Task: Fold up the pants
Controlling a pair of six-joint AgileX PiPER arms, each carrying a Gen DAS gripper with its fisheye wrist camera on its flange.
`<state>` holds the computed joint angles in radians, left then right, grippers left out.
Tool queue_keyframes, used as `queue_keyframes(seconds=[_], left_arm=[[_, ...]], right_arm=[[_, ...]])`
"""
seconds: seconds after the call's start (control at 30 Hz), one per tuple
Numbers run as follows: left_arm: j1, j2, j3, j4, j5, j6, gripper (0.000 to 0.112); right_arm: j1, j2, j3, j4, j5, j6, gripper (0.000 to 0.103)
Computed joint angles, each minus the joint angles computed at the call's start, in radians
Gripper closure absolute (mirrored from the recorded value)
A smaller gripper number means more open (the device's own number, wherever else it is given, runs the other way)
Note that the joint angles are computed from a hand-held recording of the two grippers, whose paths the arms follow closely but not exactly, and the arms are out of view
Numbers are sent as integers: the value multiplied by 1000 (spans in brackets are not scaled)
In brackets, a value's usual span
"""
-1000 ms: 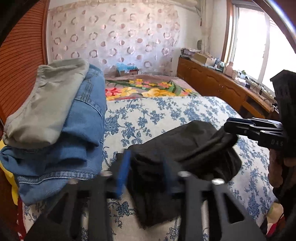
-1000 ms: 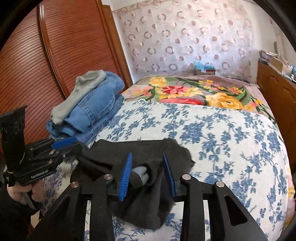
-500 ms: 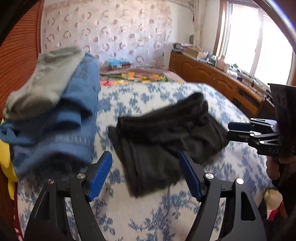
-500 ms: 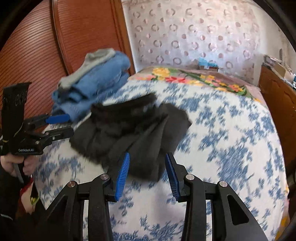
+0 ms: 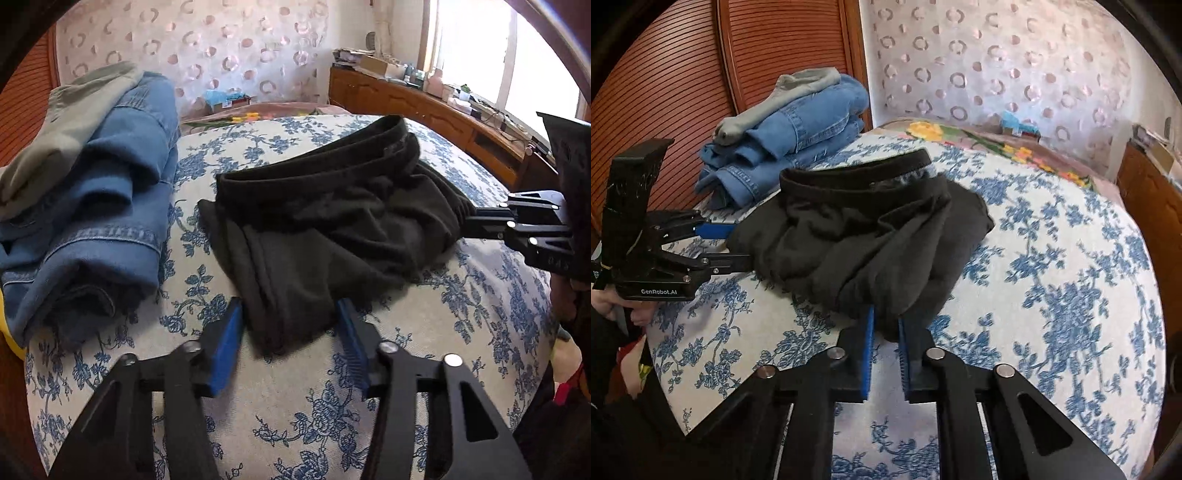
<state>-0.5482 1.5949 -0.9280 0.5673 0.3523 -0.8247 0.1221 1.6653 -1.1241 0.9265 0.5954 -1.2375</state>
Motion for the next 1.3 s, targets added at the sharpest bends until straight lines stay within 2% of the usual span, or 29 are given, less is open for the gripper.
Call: queue_keyframes(seconds=[0.17,0.27,0.5,0.77,0.87,1.0,1.17,1.23,1.3], left_arm=[[3,-23,14,1,-21,4,94],[-15,-40,36,119,-33,-126,98],[-52,-86,85,200,-50,-236,99],[-165,-189,174,355,-8,-464,99],[-176,-203,202,368,-21,-487,99],[-166,-178,213,344,-40,-472,99],[-194,-181,209,352,-14,-502,97],[-196,-175,198,298,1,-442,92],[-203,-182,201,313,18,-462,85]], right_arm=[[-68,-40,30,91,42,-76,94],[-99,-68,59,111,55,-114,94],[-175,-153,154,154,113,-188,95],[-271,-252,231,137,217,-207,95],[-306,-273,252,137,257,-223,95],[-304,-264,273,127,248,-227,95],[-279,-270,287,109,219,-202,94],[-278,-282,289,98,216,-185,94],[-265,-294,282,80,209,-154,94]])
